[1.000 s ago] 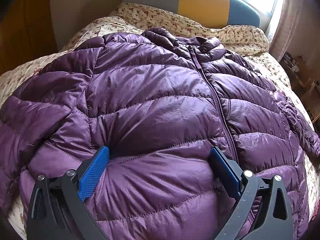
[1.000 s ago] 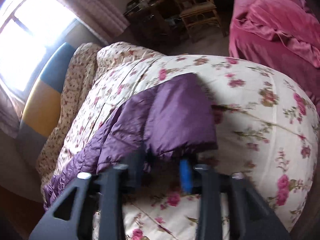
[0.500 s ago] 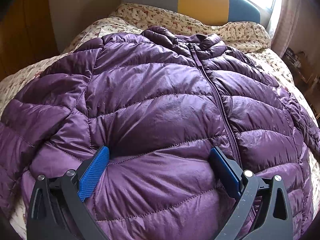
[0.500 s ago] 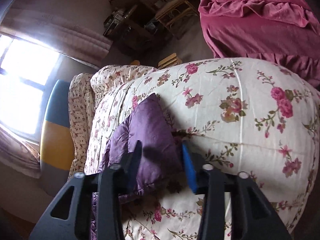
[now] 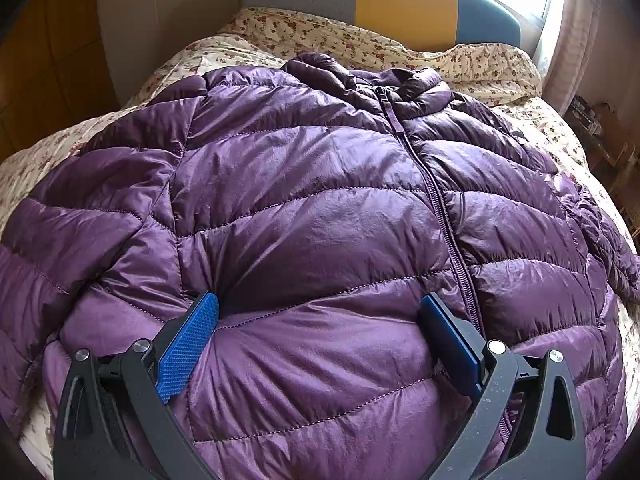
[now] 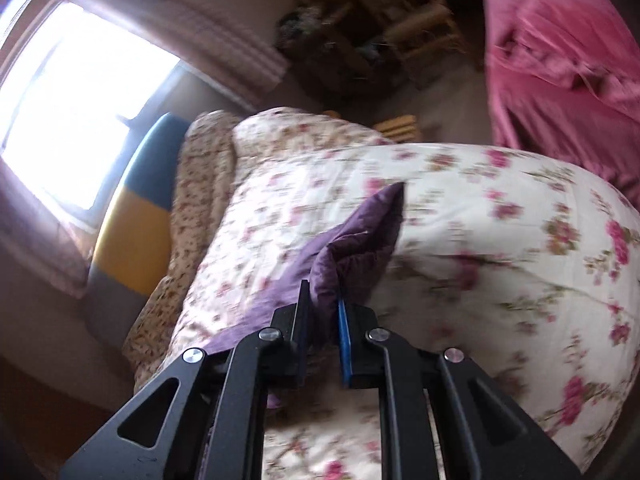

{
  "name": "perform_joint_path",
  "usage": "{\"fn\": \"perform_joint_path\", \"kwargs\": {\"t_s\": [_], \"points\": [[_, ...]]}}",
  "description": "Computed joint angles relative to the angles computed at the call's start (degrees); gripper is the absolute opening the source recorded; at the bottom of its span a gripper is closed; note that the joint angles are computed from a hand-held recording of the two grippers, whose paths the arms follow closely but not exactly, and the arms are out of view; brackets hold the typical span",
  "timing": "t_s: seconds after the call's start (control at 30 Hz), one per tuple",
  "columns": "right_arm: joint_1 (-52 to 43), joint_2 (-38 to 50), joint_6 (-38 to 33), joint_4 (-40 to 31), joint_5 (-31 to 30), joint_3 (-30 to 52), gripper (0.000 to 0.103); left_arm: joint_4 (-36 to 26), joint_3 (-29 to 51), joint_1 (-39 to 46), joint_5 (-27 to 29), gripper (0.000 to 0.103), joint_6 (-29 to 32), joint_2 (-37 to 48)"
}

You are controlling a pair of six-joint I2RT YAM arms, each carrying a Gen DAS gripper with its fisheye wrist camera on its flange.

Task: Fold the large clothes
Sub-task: 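Lift the sleeve with the right tool and carry it across the jacket body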

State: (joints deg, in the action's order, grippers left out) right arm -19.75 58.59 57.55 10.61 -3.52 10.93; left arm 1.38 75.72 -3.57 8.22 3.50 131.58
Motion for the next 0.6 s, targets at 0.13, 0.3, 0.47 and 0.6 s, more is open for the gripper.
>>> {"fn": "perform_joint_path", "kwargs": {"t_s": [0.13, 0.3, 0.47, 0.6], "points": [[9.5, 4.4, 1.3, 1.3, 5.5, 5.5, 0.01, -0.1, -0.1, 0.1, 0.1, 0.1, 0.1, -0.1], [21.7, 15.3, 0.8, 3.5, 10.9, 16.0, 0.007, 0.1, -0.2, 0.7, 1.5, 0.1, -0.1, -0.2], [30.4, 27.1, -0.6, 4.9, 13.2, 26.5, 0.006, 0.3, -0.5, 1.0, 2.3, 0.1, -0.3, -0.4], [35.7, 36.6, -1.5, 4.7, 13.1, 35.1, 0.006, 0.3, -0.6, 1.3, 2.9, 0.1, -0.4, -0.5]]}}
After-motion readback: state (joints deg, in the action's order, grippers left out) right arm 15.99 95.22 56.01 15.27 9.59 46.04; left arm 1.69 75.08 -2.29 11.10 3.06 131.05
